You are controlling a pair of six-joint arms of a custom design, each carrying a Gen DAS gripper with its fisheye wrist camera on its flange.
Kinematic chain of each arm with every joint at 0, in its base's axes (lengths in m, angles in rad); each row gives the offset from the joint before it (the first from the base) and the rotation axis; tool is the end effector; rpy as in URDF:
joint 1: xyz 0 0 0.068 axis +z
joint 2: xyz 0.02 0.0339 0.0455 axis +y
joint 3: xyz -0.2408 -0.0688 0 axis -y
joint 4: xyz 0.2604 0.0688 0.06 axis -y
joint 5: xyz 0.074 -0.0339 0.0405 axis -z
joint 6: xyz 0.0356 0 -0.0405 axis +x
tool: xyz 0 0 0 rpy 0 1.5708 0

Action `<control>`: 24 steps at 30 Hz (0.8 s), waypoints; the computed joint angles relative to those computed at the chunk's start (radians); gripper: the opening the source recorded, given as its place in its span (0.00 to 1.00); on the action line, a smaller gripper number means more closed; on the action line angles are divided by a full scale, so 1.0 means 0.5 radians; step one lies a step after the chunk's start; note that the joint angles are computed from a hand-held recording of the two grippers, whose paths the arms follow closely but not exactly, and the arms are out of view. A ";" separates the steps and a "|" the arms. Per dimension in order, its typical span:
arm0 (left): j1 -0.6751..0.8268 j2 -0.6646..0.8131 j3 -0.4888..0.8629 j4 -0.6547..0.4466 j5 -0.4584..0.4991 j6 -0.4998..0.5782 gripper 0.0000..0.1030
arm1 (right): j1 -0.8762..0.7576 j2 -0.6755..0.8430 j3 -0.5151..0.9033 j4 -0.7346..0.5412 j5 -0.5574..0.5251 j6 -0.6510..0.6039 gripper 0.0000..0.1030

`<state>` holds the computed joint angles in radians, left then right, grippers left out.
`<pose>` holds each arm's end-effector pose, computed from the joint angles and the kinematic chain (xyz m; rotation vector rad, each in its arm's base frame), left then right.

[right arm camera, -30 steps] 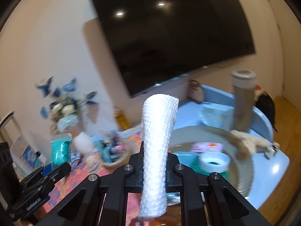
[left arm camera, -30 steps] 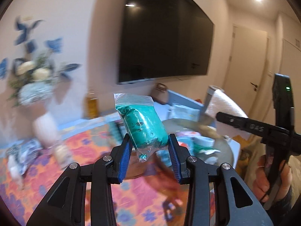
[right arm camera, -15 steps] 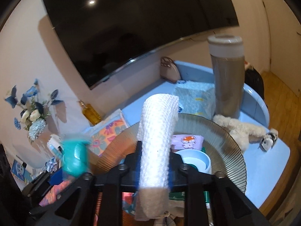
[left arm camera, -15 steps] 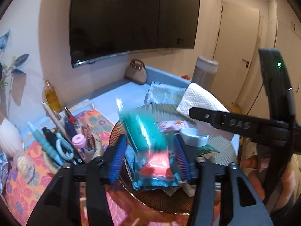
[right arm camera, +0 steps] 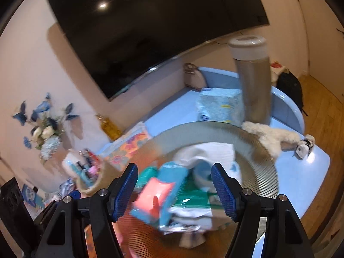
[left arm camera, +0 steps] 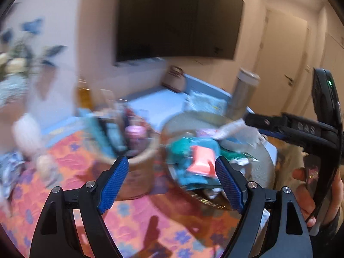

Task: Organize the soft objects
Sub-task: 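Move both open tools back over the floral table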

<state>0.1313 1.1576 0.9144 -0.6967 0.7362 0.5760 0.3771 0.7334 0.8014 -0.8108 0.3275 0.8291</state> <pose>0.2507 0.0090 0.2485 0.7739 2.1362 -0.5608 0.1680 0.0542 0.2794 0.6701 2.1781 0.2572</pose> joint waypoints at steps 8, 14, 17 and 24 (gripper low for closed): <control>1.085 0.359 0.644 -0.421 0.500 0.302 0.79 | 0.740 0.419 0.288 0.132 0.389 0.100 0.69; 1.572 0.650 1.051 -0.225 0.376 0.125 0.79 | 1.078 0.939 0.584 0.382 0.444 0.012 0.78; 1.718 0.854 1.230 -0.201 0.418 0.122 0.79 | 1.165 1.254 0.793 0.448 0.388 -0.062 0.78; 1.701 1.310 1.368 -0.081 0.189 0.138 0.79 | 1.179 1.934 1.162 0.568 0.105 -0.116 0.78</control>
<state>0.9819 1.8126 1.5985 -0.7372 0.8308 0.6452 0.9667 1.7005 1.3825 -0.5266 0.3798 0.7709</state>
